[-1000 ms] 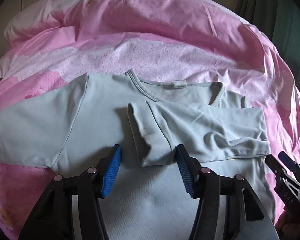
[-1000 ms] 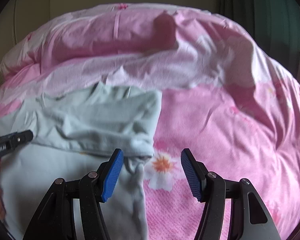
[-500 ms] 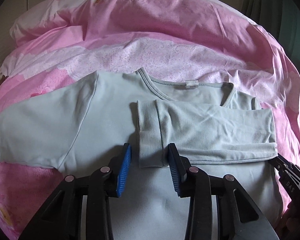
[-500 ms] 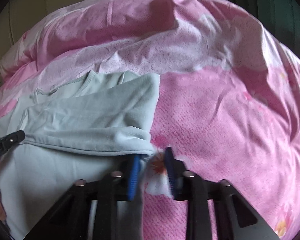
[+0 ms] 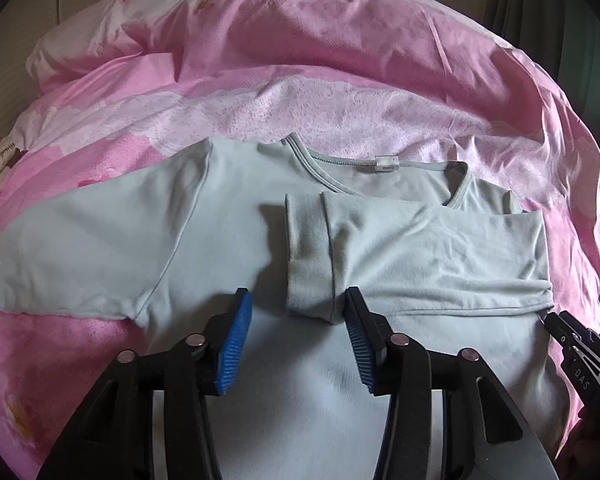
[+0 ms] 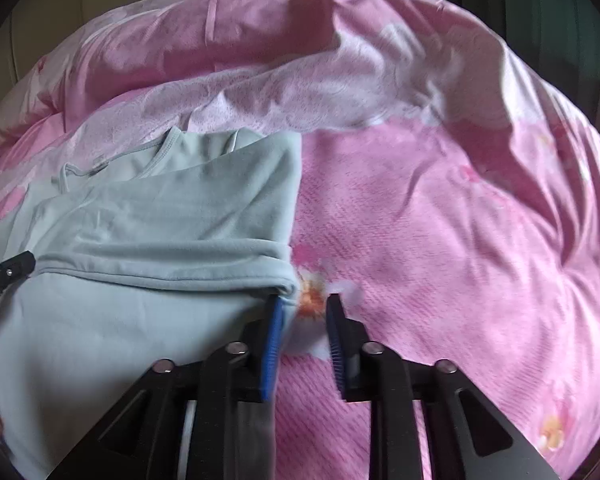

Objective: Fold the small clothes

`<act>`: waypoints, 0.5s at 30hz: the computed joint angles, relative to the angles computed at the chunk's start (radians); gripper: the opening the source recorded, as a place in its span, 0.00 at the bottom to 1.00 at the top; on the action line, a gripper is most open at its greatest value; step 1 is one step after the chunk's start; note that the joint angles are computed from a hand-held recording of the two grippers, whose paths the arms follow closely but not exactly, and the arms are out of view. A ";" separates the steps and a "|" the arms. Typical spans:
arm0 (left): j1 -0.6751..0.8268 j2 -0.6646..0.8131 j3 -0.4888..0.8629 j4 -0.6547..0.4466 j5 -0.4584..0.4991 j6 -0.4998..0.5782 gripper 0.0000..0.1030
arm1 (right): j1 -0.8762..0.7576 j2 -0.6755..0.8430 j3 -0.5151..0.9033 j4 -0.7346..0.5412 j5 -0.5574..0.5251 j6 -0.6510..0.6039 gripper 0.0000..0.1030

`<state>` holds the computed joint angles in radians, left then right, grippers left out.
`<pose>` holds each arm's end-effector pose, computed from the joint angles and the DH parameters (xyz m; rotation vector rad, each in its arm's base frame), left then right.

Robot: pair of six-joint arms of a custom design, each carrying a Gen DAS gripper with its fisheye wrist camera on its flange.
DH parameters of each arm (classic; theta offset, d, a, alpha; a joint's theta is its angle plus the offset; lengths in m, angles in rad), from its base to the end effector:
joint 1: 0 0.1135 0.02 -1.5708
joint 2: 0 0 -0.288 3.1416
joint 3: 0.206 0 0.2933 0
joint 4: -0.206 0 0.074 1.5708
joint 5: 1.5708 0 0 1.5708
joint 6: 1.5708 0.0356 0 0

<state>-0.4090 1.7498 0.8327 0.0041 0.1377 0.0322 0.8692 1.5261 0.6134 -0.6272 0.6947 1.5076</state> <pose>0.3286 -0.1478 0.1190 0.6047 2.4273 -0.3293 0.1680 0.1635 0.1095 0.7881 2.3405 -0.2982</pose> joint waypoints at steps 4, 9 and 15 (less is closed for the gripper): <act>0.019 -0.049 -0.032 -0.022 0.013 0.018 0.46 | 0.072 -0.017 0.038 -0.108 0.020 0.094 0.30; 0.074 -0.138 -0.072 -0.061 0.048 0.051 0.47 | 0.157 -0.001 0.129 -0.240 0.058 0.178 0.40; 0.195 -0.260 -0.104 -0.129 0.118 0.114 0.51 | 0.240 0.069 0.296 -0.369 0.103 0.230 0.40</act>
